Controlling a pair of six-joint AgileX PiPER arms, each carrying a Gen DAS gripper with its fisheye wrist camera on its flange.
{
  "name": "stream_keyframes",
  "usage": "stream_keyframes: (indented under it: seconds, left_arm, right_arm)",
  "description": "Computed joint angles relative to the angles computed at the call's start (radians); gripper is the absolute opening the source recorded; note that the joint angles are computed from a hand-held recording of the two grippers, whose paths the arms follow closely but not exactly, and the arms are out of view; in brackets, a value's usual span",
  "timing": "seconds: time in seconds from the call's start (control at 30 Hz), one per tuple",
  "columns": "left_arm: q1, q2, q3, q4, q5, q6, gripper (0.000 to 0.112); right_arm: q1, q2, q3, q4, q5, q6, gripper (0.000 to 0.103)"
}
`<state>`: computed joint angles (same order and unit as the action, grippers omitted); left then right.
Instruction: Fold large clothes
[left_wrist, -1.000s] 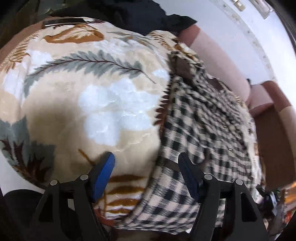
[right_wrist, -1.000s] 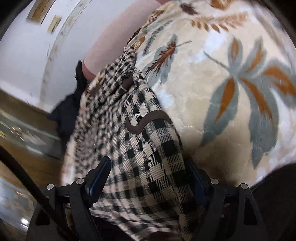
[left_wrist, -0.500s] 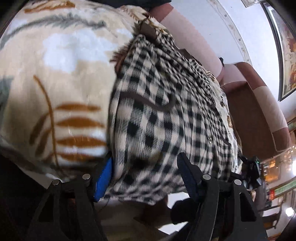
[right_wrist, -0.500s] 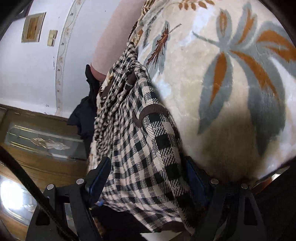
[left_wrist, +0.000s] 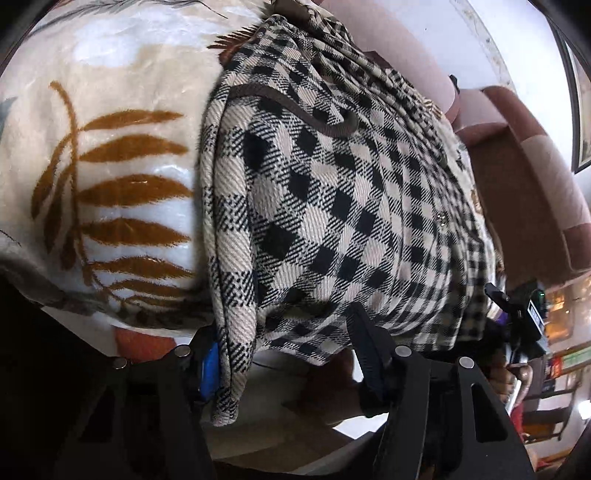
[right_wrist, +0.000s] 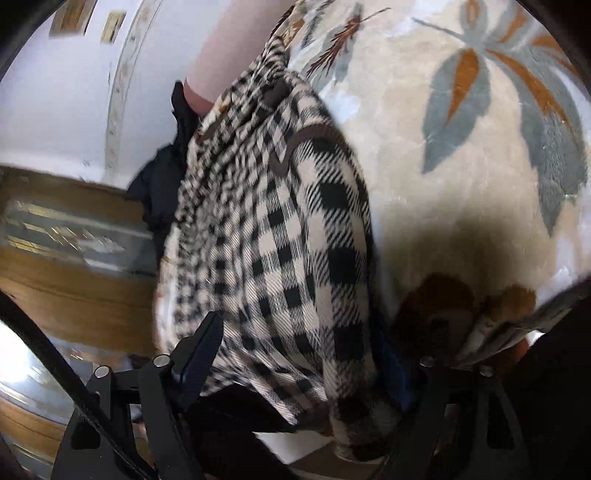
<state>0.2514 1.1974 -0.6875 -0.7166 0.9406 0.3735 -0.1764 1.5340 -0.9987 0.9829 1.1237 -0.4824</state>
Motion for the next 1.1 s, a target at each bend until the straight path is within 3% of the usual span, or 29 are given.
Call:
stream_keyframes:
  seconds: [0.03, 0.1, 0.13, 0.2, 0.27, 0.5, 0.67, 0.9, 1.1]
  left_arm:
    - [-0.013, -0.006, 0.0, 0.016, -0.01, -0.017, 0.051]
    - [-0.047, -0.017, -0.01, 0.08, -0.021, -0.087, 0.02]
    - [-0.052, -0.025, -0.013, 0.102, -0.019, -0.115, 0.012]
    - [-0.01, -0.047, -0.016, 0.085, 0.026, -0.092, 0.007]
    - [0.032, -0.082, -0.027, 0.065, 0.078, -0.067, 0.006]
    - [0.176, -0.117, -0.15, -0.043, 0.234, -0.02, 0.005]
    - [0.202, -0.045, -0.252, -0.123, 0.262, -0.014, 0.005]
    - [0.105, 0.091, -0.461, -0.081, 0.15, -0.135, 0.005]
    - [0.055, 0.208, -0.603, 0.011, 0.075, -0.21, 0.005]
  right_arm:
    - [0.022, -0.015, -0.003, -0.035, -0.018, 0.018, 0.073]
    - [0.077, -0.047, -0.014, -0.143, -0.066, 0.074, 0.061]
    - [0.089, -0.056, -0.016, -0.176, -0.073, 0.088, 0.049]
    - [0.095, -0.056, -0.032, -0.197, -0.054, 0.094, 0.024]
    - [0.097, -0.061, -0.051, -0.203, -0.037, 0.094, 0.018]
    - [0.054, -0.055, -0.198, -0.12, 0.066, 0.056, 0.012]
    - [0.103, 0.011, -0.357, -0.103, 0.06, 0.101, 0.012]
    - [0.199, 0.161, -0.624, -0.179, -0.004, 0.232, 0.012]
    - [0.25, 0.292, -0.854, -0.26, -0.001, 0.332, 0.012]
